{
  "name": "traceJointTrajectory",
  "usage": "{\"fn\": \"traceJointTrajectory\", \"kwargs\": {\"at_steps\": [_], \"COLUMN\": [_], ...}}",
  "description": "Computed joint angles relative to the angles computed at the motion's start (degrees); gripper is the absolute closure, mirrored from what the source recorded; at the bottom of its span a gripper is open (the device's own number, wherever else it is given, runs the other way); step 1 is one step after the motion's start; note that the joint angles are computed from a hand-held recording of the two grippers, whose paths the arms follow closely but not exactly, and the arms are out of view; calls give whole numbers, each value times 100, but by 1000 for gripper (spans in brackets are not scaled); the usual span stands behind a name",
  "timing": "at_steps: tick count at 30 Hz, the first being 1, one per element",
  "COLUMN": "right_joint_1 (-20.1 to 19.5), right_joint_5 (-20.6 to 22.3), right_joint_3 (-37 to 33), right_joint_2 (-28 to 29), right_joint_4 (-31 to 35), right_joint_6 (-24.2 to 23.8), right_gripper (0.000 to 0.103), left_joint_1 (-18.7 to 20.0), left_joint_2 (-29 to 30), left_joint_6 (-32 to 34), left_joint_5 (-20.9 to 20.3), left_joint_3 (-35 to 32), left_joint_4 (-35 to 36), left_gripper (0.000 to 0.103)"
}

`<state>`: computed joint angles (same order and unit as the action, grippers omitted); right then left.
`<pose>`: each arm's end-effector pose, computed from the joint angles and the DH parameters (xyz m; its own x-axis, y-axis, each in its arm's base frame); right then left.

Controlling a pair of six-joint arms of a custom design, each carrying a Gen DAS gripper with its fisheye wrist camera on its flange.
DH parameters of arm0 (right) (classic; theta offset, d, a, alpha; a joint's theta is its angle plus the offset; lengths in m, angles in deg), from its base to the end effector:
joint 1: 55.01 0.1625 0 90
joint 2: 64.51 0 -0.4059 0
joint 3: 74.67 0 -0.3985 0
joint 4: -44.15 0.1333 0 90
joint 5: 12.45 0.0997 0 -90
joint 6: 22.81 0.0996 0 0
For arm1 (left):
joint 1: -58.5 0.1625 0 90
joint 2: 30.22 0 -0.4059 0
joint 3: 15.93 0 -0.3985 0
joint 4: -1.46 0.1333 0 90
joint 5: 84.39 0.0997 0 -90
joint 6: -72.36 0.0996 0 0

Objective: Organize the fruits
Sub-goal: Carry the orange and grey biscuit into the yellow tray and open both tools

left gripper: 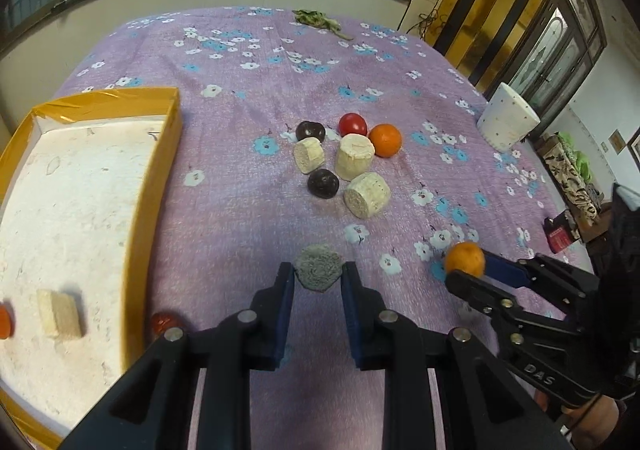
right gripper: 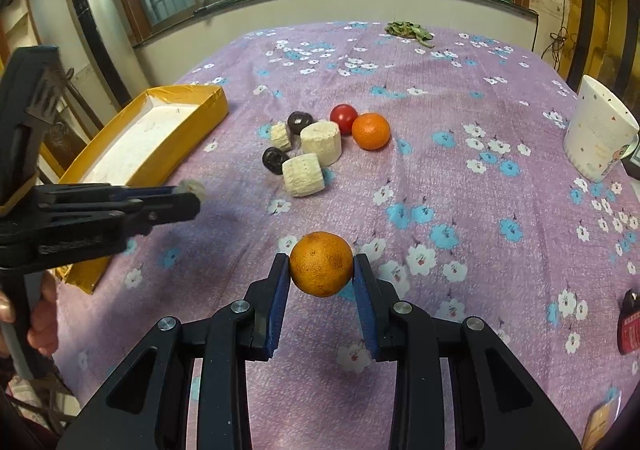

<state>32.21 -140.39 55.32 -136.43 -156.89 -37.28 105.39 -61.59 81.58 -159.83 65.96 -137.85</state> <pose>0.0497 -0.4624 0.2424 -0.7470 0.3614 0.5580 -0.1626 0.7145 -0.6805 -0.3611 -0.6175 -0.0323 -0.5844 0.7737 -0.2447 0.7871 0.6138 0.0611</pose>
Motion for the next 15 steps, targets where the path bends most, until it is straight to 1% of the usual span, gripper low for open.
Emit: {"fn": "traceJointTrajectory", "kwargs": {"at_steps": [6, 11, 15], "right_joint_1": [134, 311, 448], "right_joint_5": [9, 53, 153], "right_joint_3": [-235, -615, -1008], "right_joint_2": [267, 573, 828], "right_joint_4": [140, 293, 550], "right_joint_6": [84, -35, -104], "right_gripper": [72, 72, 72], "left_joint_1": [102, 247, 378], "left_joint_2": [-221, -399, -518], "left_joint_6": [23, -18, -17], "left_joint_5": [31, 116, 221], "left_joint_3": [110, 155, 119], "left_joint_4": [-124, -223, -272], "left_gripper": [77, 77, 77]}}
